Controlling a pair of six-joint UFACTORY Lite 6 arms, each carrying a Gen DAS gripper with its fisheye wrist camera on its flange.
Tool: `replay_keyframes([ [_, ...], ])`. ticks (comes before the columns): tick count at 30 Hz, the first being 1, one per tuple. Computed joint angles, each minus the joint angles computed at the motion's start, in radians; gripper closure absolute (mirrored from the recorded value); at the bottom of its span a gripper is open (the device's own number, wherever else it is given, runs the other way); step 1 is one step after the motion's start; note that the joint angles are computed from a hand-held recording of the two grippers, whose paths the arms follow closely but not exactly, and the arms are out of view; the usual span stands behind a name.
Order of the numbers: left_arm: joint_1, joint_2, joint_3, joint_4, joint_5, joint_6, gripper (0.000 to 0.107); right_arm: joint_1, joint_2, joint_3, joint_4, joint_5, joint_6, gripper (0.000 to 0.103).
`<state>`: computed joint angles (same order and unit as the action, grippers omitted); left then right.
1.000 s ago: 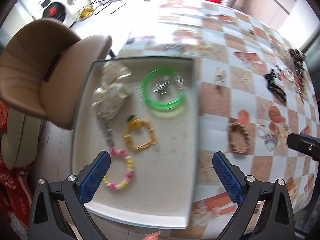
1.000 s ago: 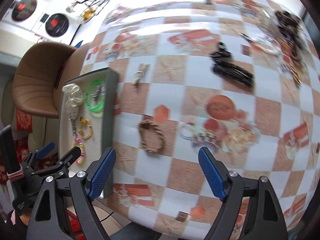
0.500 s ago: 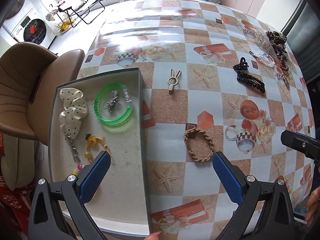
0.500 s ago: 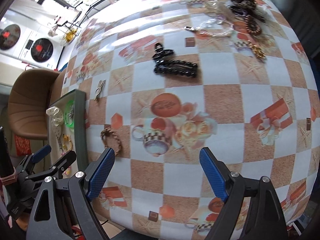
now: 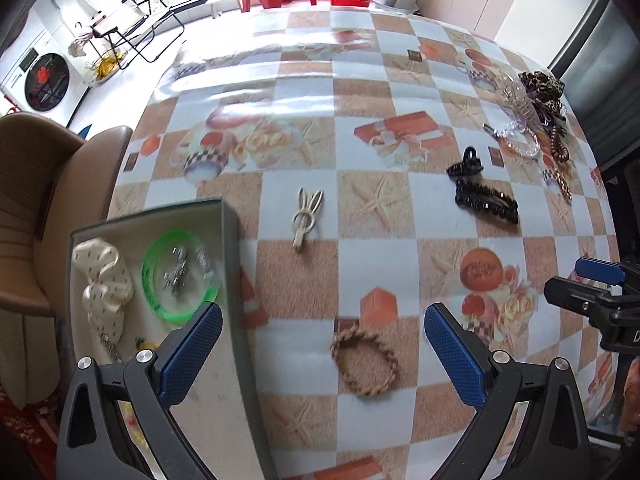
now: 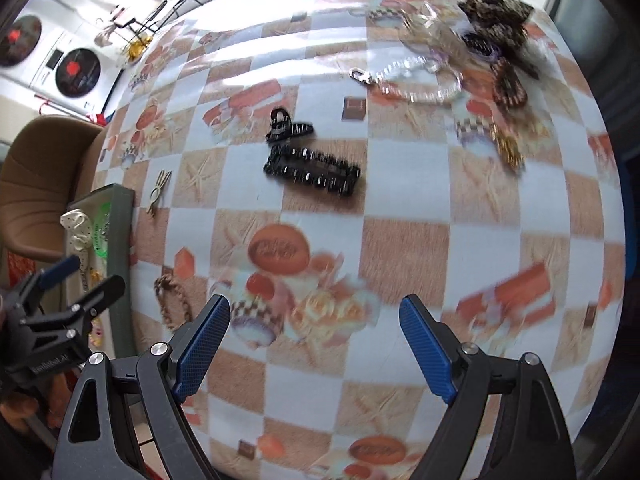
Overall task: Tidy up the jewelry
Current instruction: 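Move both open grippers back over the table toward the remaining hair clips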
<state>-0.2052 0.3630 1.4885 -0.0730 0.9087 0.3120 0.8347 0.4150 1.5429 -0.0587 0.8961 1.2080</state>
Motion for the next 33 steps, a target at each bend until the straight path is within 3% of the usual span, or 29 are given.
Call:
replay_keyframes([
  [9,-0.048,0.259,0.254,0.021,-0.012,-0.019,0.004,-0.084,0.175,0.175,-0.011,0.052,-0.301,0.014],
  [22,-0.082,0.488,0.438,0.131,-0.018,-0.111,0.004,-0.146,0.391,0.385,-0.034,0.086,-0.498,0.014],
  [24,-0.077,0.517,0.468,0.123,0.000,-0.114,0.011,-0.146,0.439,0.442,-0.042,0.104,-0.518,0.014],
  [29,-0.062,0.576,0.559,0.064,0.048,-0.079,0.013,-0.144,0.528,0.556,-0.048,0.138,-0.565,0.016],
  [33,-0.047,0.578,0.557,0.022,0.050,-0.048,0.021,-0.131,0.630,0.714,-0.077,0.205,-0.579,0.021],
])
